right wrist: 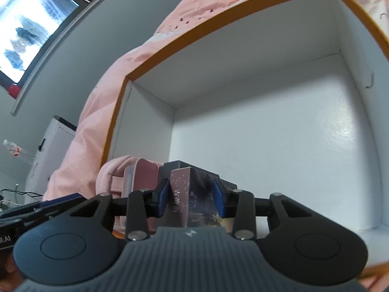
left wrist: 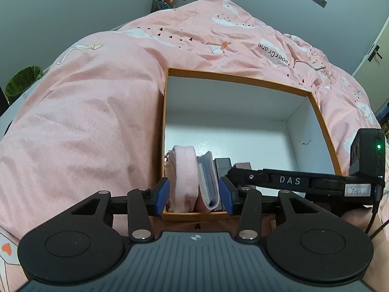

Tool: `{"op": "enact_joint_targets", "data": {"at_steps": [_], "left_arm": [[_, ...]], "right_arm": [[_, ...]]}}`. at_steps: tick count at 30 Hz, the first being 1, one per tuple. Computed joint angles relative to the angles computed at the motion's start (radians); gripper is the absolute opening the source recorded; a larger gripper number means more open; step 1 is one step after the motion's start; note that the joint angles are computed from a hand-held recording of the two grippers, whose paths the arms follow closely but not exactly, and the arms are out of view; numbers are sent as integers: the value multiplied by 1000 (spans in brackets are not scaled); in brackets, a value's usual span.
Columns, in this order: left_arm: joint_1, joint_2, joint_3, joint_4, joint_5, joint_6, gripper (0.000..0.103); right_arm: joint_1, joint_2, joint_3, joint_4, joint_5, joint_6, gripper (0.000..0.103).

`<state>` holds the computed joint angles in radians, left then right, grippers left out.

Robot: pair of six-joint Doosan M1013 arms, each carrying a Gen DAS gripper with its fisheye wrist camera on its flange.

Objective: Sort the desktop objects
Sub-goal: 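Lower both cases into the box beside the pink items and release, then move both tools back toward the remaining plush toys and items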

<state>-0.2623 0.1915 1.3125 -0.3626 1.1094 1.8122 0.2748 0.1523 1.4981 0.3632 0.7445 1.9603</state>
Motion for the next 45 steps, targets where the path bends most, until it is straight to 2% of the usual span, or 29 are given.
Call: {"op": "enact_joint_targets", "data": {"at_steps": [3,6,14,17,20,23,26,30,35,39,42,45], "left_arm": [[0,0,2,-4,5,2,52],[-5,-5,7,0,0,6,52],[-14,-40,49,7,-70,56,52],[-20,-47,49,9,-68,97,52],[-17,-45,31,-26,-18,166,52],[-21,-39,6,-29,43,231,52],[-30,-31,-20,6,118,261,52],[-31,-18,-48,34,226,269,52],[-40,-17,-44,104,289,281,52],[-51,-3,-52,173,358,268,52],[-56,2,-48,215,383,269,52],[-54,7,-43,243,411,256,52]], "right_arm": [[-16,3,5,78,4,-102,41],[-23,1,8,100,6,-103,41],[5,-10,7,-3,-18,-60,42],[23,-25,4,-97,-32,-22,42],[37,-60,20,-162,-66,-23,42],[41,-102,48,-150,-100,-71,42],[51,-137,70,-154,-100,-99,42],[83,-173,81,-230,-18,16,42],[118,-210,123,-249,18,160,42],[122,-225,152,-192,58,220,55],[127,-229,165,-191,88,265,58],[107,-230,180,-99,110,232,62]]}}
